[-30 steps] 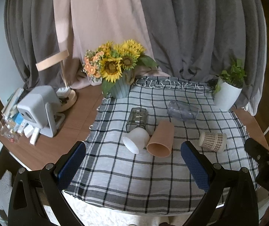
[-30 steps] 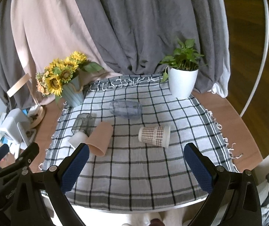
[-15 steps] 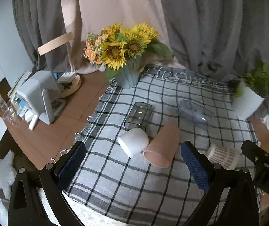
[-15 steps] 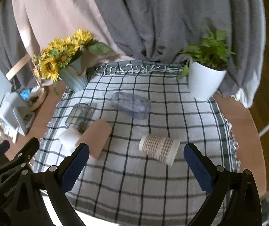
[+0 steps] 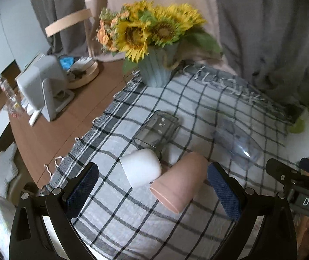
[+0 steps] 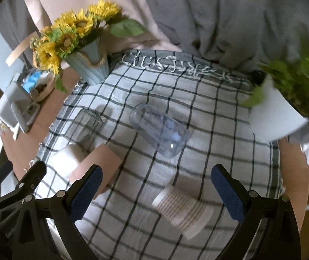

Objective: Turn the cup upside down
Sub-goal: 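Move the right tool toward the clear plastic jar lying on its side, then close the right tool around the clear jar and lift it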

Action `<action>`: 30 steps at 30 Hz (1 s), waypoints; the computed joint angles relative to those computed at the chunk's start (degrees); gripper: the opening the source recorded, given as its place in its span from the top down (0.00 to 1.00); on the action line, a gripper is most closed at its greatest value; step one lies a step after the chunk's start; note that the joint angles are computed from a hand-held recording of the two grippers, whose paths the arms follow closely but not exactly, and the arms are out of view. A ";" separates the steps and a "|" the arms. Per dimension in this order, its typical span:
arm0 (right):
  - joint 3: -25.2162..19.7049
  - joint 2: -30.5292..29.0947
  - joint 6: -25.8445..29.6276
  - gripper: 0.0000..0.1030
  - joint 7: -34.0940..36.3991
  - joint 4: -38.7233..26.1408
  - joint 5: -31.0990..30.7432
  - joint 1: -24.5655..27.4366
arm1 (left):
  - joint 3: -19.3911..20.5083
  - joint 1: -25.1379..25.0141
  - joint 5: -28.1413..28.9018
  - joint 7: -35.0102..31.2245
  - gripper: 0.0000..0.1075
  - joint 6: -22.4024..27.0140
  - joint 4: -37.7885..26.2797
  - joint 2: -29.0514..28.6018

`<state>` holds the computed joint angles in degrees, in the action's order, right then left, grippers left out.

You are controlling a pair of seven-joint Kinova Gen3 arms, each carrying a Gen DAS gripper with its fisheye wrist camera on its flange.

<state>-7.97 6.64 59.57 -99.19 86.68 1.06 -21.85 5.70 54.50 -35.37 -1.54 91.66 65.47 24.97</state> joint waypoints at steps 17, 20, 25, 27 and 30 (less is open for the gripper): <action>1.05 23.69 13.54 0.02 15.35 -21.59 -5.74 2.26 | -4.27 -6.38 8.65 -7.53 0.05 7.62 -12.64 12.49; 1.65 26.44 15.38 0.03 15.95 -24.45 -5.17 1.52 | -5.19 -6.36 8.79 -9.00 0.05 10.11 -15.48 14.66; 1.70 30.84 18.71 0.03 18.18 -29.89 -4.90 0.95 | -6.18 -6.69 9.54 -10.73 0.05 11.53 -18.21 16.74; 1.87 32.71 20.61 0.06 18.94 -32.12 -4.75 0.59 | -6.57 -6.74 9.67 -11.34 0.05 12.36 -19.12 17.53; 1.87 34.88 22.56 0.09 19.97 -34.73 -4.92 0.16 | -7.00 -6.80 9.93 -11.71 0.05 12.79 -19.46 17.99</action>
